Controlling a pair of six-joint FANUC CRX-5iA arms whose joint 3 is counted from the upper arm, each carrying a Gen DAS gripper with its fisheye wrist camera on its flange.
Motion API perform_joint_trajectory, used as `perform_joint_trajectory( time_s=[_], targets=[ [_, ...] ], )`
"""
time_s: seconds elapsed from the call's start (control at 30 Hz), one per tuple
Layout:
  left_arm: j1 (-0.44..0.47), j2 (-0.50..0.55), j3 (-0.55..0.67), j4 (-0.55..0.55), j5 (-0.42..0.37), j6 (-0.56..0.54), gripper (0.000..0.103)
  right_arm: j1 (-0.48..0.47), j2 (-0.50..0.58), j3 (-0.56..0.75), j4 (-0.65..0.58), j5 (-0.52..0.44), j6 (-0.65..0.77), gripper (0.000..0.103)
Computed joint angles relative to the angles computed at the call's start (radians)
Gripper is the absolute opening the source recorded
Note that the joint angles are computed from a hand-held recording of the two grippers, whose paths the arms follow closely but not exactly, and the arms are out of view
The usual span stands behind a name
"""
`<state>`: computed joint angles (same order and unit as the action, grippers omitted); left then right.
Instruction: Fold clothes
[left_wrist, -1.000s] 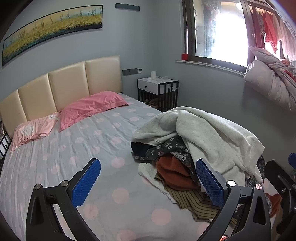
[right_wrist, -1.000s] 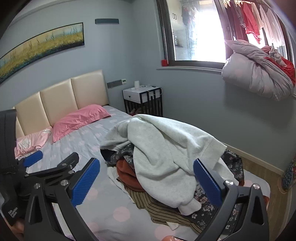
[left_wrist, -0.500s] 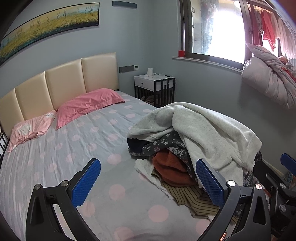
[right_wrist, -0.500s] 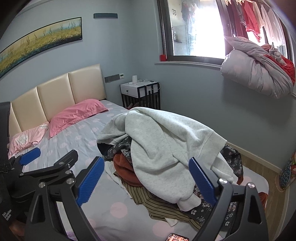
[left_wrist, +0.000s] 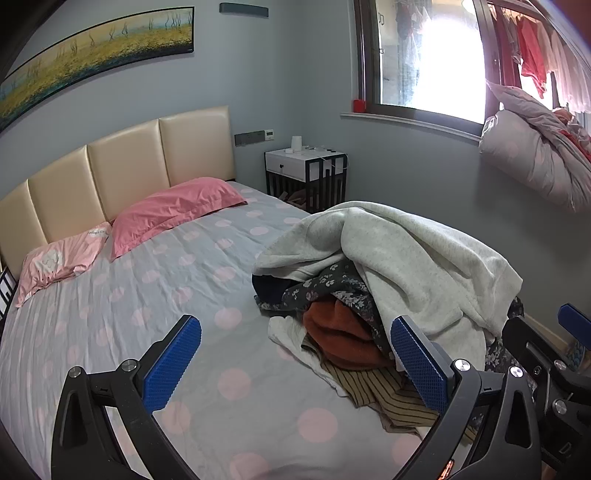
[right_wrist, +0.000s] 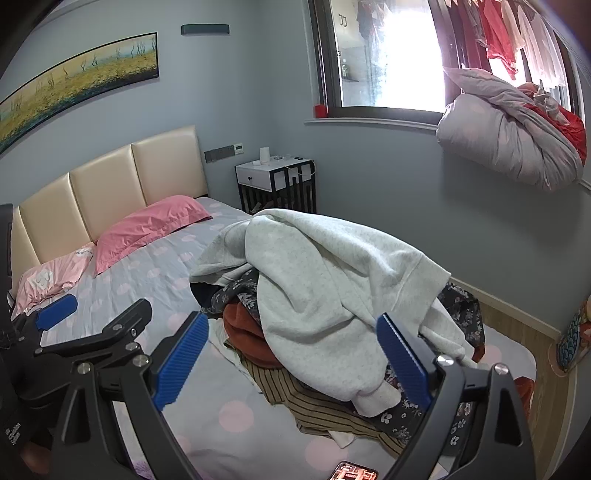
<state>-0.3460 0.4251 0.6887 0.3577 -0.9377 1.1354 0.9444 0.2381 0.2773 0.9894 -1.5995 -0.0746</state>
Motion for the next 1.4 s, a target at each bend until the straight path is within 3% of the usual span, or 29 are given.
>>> perform_joint_trajectory(
  time_s=[0.5, 0.8, 0.83, 0.87, 0.9, 0.93, 1.0, 1.07, 1.27, 1.4],
  targets=[
    [-0.008, 0.013, 0.014, -0.016, -0.012, 0.004, 0.103, -0.007, -0.009, -0.014, -0.012, -0.001, 0.000, 0.093],
    [-0.012, 0.019, 0.006, -0.023, 0.003, -0.017, 0.100, -0.017, -0.083, -0.120, -0.020, 0.023, -0.019, 0.093],
    [-0.015, 0.022, 0.008, -0.027, 0.004, -0.022, 0.097, -0.021, -0.094, -0.133, -0.024, 0.029, -0.023, 0.091],
    [-0.018, 0.024, 0.009, -0.031, 0.007, -0.028, 0.093, -0.025, -0.103, -0.145, -0.025, 0.033, -0.021, 0.080],
    [-0.022, 0.027, 0.011, -0.039, 0.012, -0.034, 0.081, -0.029, -0.106, -0.150, -0.030, 0.031, -0.014, 0.068],
    [-0.026, 0.033, 0.021, -0.054, 0.011, -0.032, 0.071, -0.034, -0.108, -0.155, -0.035, 0.027, -0.007, 0.063],
    [-0.032, 0.047, 0.040, -0.075, 0.008, -0.028, 0.060, -0.045, -0.117, -0.172, -0.041, 0.032, 0.003, 0.040],
    [-0.032, 0.063, 0.054, -0.068, 0.002, -0.029, 0.054, -0.055, -0.124, -0.189, -0.048, 0.039, 0.012, 0.028],
    [-0.028, 0.138, 0.136, -0.033, -0.041, -0.033, 0.051, -0.100, -0.165, -0.249, -0.083, 0.126, 0.024, 0.027],
    [-0.023, 0.246, 0.299, -0.021, -0.174, 0.000, 0.051, -0.142, -0.176, -0.267, -0.135, 0.156, 0.031, 0.029]
  ],
)
